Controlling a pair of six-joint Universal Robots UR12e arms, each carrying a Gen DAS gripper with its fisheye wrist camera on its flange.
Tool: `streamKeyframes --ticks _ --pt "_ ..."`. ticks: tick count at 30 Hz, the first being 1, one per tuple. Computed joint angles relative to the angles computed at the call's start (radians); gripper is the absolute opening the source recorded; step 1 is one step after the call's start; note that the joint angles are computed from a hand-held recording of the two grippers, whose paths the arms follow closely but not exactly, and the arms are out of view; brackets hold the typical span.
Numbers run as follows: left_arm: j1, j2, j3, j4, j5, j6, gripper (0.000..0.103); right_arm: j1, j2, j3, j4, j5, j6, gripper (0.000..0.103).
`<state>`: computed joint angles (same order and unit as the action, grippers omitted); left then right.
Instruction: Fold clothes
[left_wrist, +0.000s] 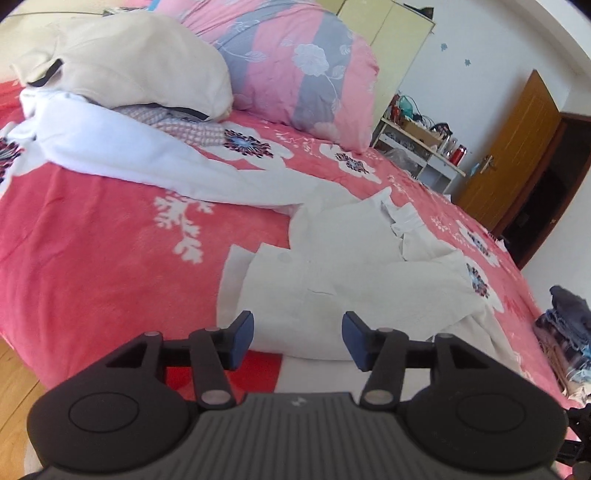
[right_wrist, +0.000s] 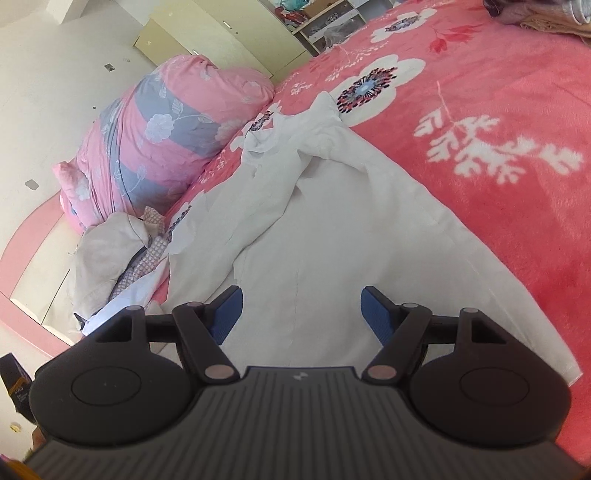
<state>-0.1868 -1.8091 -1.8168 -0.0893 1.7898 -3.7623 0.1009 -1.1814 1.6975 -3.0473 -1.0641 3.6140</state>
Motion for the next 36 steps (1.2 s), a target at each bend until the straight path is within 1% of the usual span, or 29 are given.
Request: streamKeyframes --ticks 1,2,3,5,7,8,9,10,12,14,15,16,17,18,19,20,21,22,23,24,25,26,28,30,31,32,33,35,36 --pt "0.000 0.003 -0.008 0.020 0.005 0.005 0.054 0.002 -0.003 -0.003 0.004 -0.018 -0.021 0.071" --pt "-0.002 0.001 -0.008 0.052 0.015 0.045 0.054 0.004 -0.005 -0.006 0.008 -0.035 -0.042 0.071" --pt "-0.004 -0.003 -0.004 0.081 0.018 0.104 0.057 0.006 -0.005 -0.017 0.018 -0.054 -0.084 0.071" --pt "-0.001 -0.013 0.018 0.092 -0.019 0.254 0.064 0.009 0.000 -0.052 0.040 -0.085 -0.194 0.071" --pt "0.003 -0.027 0.051 0.057 -0.085 0.420 0.072 0.011 0.014 -0.101 0.063 -0.103 -0.324 0.071" --pt "0.003 -0.036 0.070 0.030 -0.117 0.506 0.074 0.016 0.029 -0.135 0.084 -0.120 -0.401 0.071" --pt "-0.001 -0.049 0.088 0.010 -0.131 0.585 0.075 0.021 0.045 -0.171 0.106 -0.139 -0.480 0.071" --pt "-0.007 -0.062 0.107 -0.010 -0.139 0.661 0.075 0.026 0.063 -0.208 0.127 -0.158 -0.559 0.071" --pt "-0.022 -0.092 0.148 -0.071 -0.122 0.782 0.075 0.036 0.112 -0.286 0.180 -0.183 -0.706 0.071" --pt "-0.036 -0.119 0.180 -0.122 -0.106 0.876 0.074 0.047 0.161 -0.362 0.234 -0.208 -0.837 0.070" --pt "-0.041 -0.130 0.193 -0.144 -0.098 0.910 0.072 0.054 0.186 -0.397 0.254 -0.227 -0.885 0.068" --pt "-0.045 -0.141 0.205 -0.161 -0.091 0.936 0.066 0.060 0.207 -0.426 0.274 -0.238 -0.918 0.065" --pt "-0.048 -0.150 0.212 -0.170 -0.088 0.956 0.063 0.066 0.229 -0.455 0.294 -0.248 -0.950 0.062" --pt "-0.050 -0.158 0.220 -0.179 -0.081 0.963 0.056 0.072 0.250 -0.485 0.315 -0.259 -0.980 0.058" --pt "-0.053 -0.165 0.231 -0.196 -0.068 0.959 0.046 0.077 0.267 -0.508 0.329 -0.272 -1.001 0.054" --pt "-0.054 -0.171 0.240 -0.218 -0.053 0.946 0.039 0.081 0.284 -0.530 0.341 -0.286 -1.019 0.051" --pt "-0.054 -0.175 0.248 -0.237 -0.042 0.928 0.024 0.084 0.299 -0.548 0.348 -0.299 -1.029 0.045" --pt "-0.052 -0.179 0.255 -0.247 -0.042 0.915 0.012 0.087 0.313 -0.565 0.354 -0.312 -1.037 0.036" --pt "-0.050 -0.182 0.260 -0.256 -0.045 0.903 0.009 0.088 0.323 -0.577 0.357 -0.329 -1.031 0.029" --pt "-0.051 -0.185 0.265 -0.253 -0.041 0.899 0.004 0.088 0.333 -0.589 0.360 -0.347 -1.022 0.011" --pt "-0.052 -0.188 0.270 -0.246 -0.036 0.898 0.003 0.082 0.334 -0.585 0.345 -0.343 -0.988 0.006" --pt "-0.054 -0.191 0.275 -0.240 -0.030 0.896 0.002 0.074 0.333 -0.580 0.327 -0.335 -0.949 0.006" --pt "-0.062 -0.198 0.287 -0.198 -0.020 0.910 0.002 0.061 0.330 -0.565 0.276 -0.329 -0.872 0.003" --pt "-0.070 -0.207 0.301 -0.165 -0.033 0.926 0.002 0.049 0.323 -0.540 0.202 -0.338 -0.794 0.003" --pt "-0.072 -0.210 0.307 -0.161 -0.044 0.931 0.003 0.044 0.320 -0.531 0.180 -0.343 -0.760 0.003" --pt "-0.074 -0.216 0.314 -0.172 -0.055 0.933 0.003 0.039 0.322 -0.528 0.167 -0.357 -0.725 0.003" --pt "-0.077 -0.222 0.321 -0.185 -0.065 0.935 0.006 0.034 0.325 -0.529 0.175 -0.365 -0.699 0.003" --pt "-0.083 -0.232 0.331 -0.245 -0.064 0.940 0.013 0.026 0.332 -0.532 0.206 -0.379 -0.652 0.003" --pt "-0.086 -0.233 0.333 -0.279 -0.057 0.942 0.019 0.021 0.334 -0.535 0.237 -0.369 -0.637 0.004"
